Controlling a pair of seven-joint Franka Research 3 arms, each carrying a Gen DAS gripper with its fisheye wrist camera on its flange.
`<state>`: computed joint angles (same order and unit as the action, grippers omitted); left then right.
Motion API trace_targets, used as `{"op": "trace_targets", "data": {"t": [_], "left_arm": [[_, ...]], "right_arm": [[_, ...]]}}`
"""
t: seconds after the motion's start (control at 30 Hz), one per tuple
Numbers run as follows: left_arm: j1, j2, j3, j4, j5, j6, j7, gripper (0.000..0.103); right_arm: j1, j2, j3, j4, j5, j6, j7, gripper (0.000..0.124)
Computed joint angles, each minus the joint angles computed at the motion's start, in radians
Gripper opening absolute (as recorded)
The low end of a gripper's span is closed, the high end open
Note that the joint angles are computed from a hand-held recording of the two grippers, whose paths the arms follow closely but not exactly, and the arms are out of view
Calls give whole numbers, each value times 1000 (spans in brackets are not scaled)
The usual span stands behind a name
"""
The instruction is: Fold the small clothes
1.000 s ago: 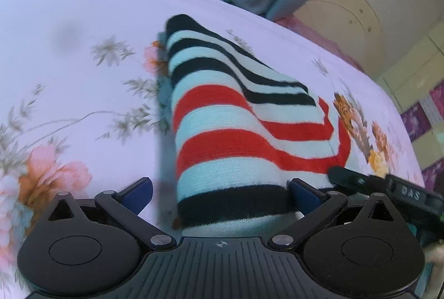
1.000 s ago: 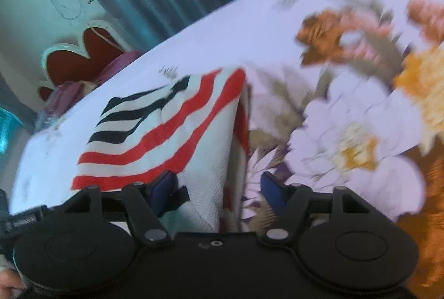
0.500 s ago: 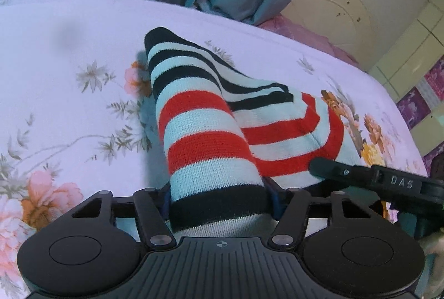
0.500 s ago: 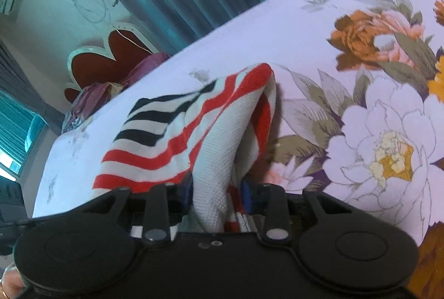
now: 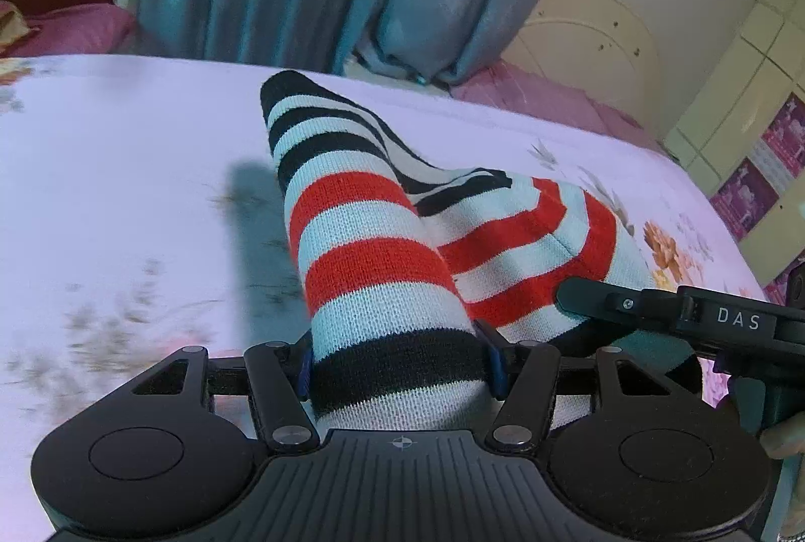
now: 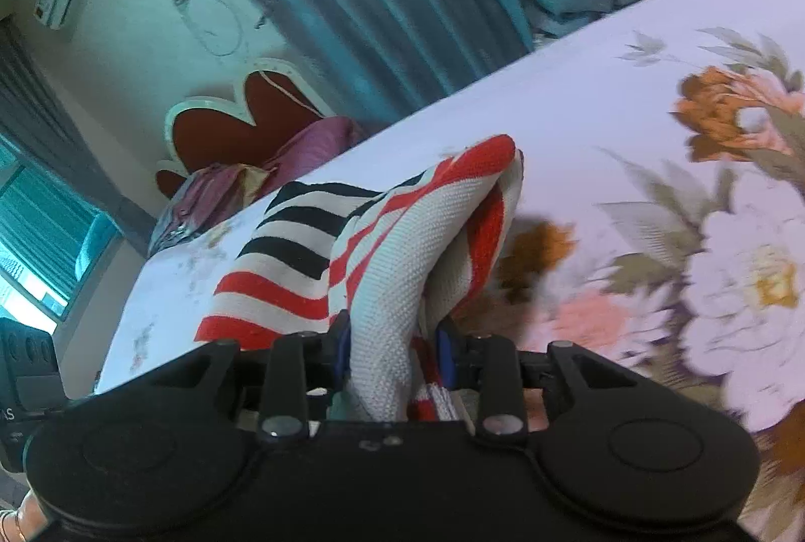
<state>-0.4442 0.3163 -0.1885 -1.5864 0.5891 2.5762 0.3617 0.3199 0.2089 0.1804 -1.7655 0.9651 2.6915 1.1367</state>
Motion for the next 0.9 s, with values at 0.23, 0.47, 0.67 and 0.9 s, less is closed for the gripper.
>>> {"op": "trace_targets", "data": {"t": [0.23,0.47,0.67,0.9], "left_arm": [[99,-268,-5,-336,-1,103,-17,59],[219,-550,42,-699,-178,263,200,59],[273,-701,127,-924,-311,361,391,59],[353,-713,153,-1077,-380,506,497,62]], "right_arm": [[92,33,34,48,-84,69,105,32],[252,153,35,164,-330,175,391,32],[383,338,1,378,-537,181,625,31],[446,516,-38,626,-684,52,776,32]]}}
